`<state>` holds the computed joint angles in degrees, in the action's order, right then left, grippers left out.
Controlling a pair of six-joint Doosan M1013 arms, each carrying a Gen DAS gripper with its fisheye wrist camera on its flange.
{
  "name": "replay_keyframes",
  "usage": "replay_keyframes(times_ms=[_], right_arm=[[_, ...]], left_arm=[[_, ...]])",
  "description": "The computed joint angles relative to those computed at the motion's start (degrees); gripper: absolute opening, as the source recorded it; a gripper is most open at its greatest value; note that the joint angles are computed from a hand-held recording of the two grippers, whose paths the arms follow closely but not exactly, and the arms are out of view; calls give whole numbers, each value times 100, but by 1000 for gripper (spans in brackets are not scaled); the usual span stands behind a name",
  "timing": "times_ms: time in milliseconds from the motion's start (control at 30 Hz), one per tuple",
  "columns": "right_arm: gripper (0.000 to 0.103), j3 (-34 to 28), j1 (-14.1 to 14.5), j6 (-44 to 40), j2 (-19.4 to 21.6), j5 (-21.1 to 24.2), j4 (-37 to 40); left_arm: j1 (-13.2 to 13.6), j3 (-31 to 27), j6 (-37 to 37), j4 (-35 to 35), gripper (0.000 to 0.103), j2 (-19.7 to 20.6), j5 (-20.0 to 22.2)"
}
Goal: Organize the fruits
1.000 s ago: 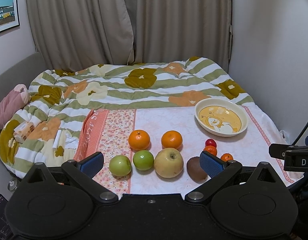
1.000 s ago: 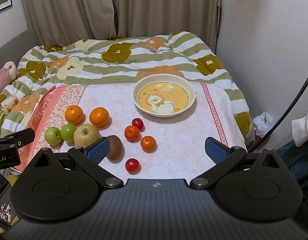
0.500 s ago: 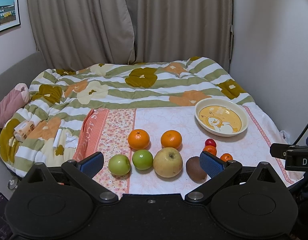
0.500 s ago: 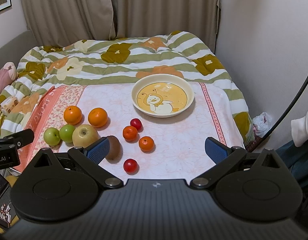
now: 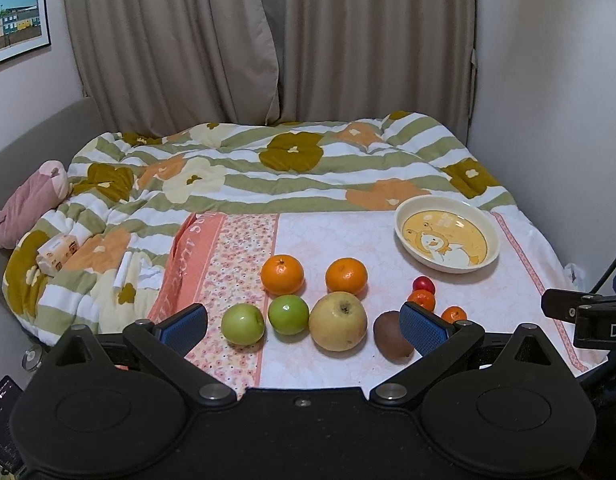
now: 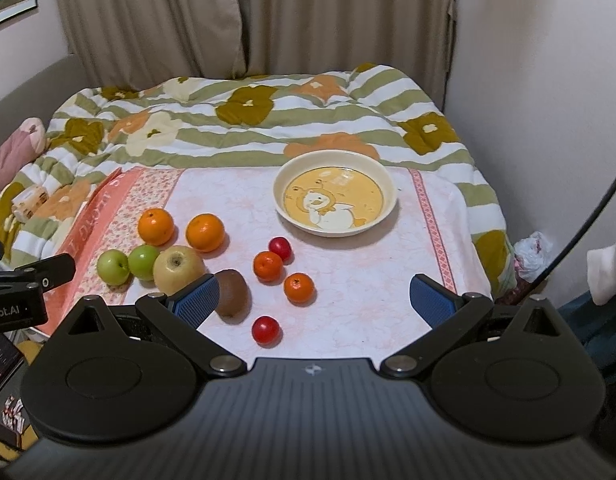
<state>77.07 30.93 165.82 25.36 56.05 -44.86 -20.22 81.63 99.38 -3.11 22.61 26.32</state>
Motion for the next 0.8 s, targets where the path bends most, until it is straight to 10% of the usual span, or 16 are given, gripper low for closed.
replay_keyframes(times_ms=[300, 800], right_arm=[[103, -48, -118, -653, 203, -752, 201], [103, -708, -103, -907, 1099, -1272, 226]], left_arm=[[35, 8, -741, 900, 103, 117, -156], [547, -459, 2389, -1021, 103, 914, -187]])
